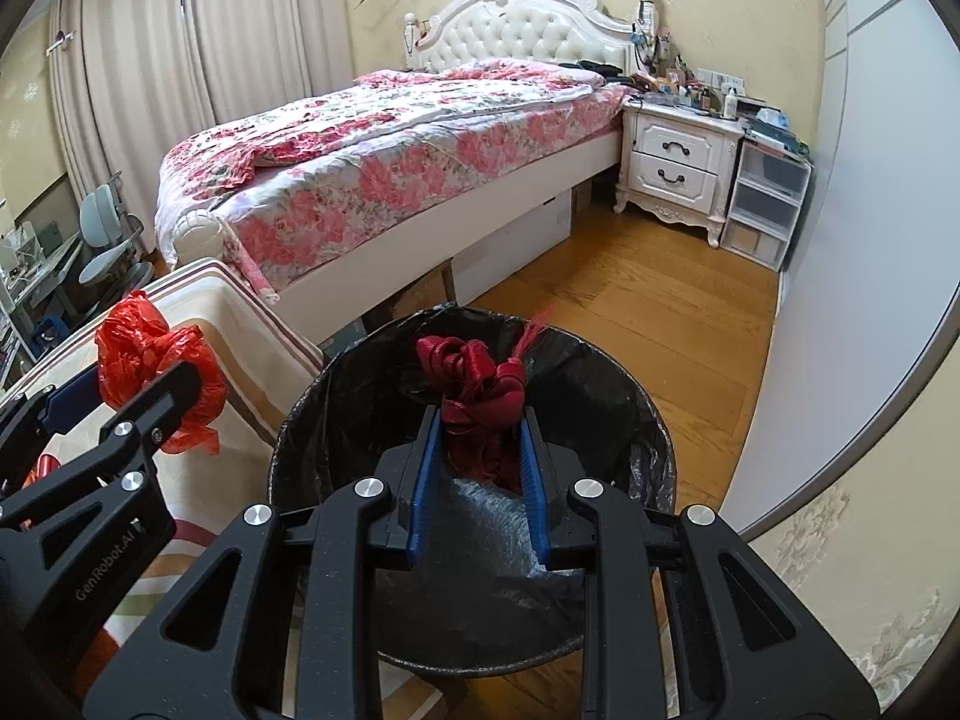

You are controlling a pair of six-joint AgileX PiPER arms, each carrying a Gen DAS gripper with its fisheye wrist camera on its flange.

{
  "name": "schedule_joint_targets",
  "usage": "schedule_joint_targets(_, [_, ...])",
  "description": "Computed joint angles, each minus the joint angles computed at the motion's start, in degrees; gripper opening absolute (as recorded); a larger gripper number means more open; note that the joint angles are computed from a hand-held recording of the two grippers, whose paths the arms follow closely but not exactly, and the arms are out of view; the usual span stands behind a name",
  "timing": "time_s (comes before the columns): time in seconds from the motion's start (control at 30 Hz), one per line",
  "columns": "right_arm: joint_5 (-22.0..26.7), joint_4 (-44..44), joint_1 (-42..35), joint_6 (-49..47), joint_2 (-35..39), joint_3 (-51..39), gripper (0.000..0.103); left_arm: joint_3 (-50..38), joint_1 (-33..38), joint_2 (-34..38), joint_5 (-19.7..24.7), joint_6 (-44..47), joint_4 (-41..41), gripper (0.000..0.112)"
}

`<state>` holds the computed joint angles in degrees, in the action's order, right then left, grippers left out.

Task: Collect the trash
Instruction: 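Carry both items over the black bin and open both tools to drop them, then return the left tool to the bed and grasp the yellow foam net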

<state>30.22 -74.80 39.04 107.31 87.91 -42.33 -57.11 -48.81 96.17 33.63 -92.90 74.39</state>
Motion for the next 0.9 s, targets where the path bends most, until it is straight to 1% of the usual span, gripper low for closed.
schedule_joint_targets(0.1, [-0.39,0.68,-0.82,-0.70,0.20,-0.32,0.025,-1.41,-0.03,1.43,0.14,1.60,-0.71,0.058])
schedule_joint_targets(0.2, [-0.09,0.24,-1.11,0.29,0.20,-0.18,0.026,-2.09,0.18,2.21,0.21,2.53,-1.78,0.061])
schedule_joint_targets(0.27, [0.07,0.89,-1.28,-0.28,0.51,-0.61,0.027,-2.48,0.00,2.73,0.85,2.46,-1.67,0.069])
schedule_joint_targets(0.3, [0.10,1.15,-1.49,-0.56,0.60,-0.81,0.030,-2.69,-0.16,2.94,1.33,2.31,-1.52,0.076])
schedule_joint_targets(0.33, [0.25,1.16,-1.53,-0.41,0.60,-0.82,0.038,-2.55,-0.11,2.89,1.43,1.88,-1.13,0.077])
schedule_joint_targets(0.4, [1.11,0.64,-1.26,0.46,0.52,-0.73,0.043,-2.60,-0.10,2.86,1.69,2.21,-1.46,0.078])
schedule_joint_targets(0.57, [2.36,0.54,-1.18,1.34,-0.31,-0.25,0.045,-2.51,0.28,2.47,2.63,2.72,-2.39,0.080])
schedule_joint_targets(0.63, [3.11,0.49,-0.78,1.83,-0.73,-0.04,0.049,-2.13,0.72,1.71,2.69,2.61,-3.00,0.081])
schedule_joint_targets(0.73, [3.92,0.64,-0.04,1.88,-1.38,0.16,0.052,-0.87,0.98,0.18,2.98,2.00,-3.06,0.082])
schedule_joint_targets(0.9, [6.09,2.19,2.64,0.65,-2.39,-0.23,0.057,1.85,0.04,-3.08,4.92,1.16,-3.62,0.082])
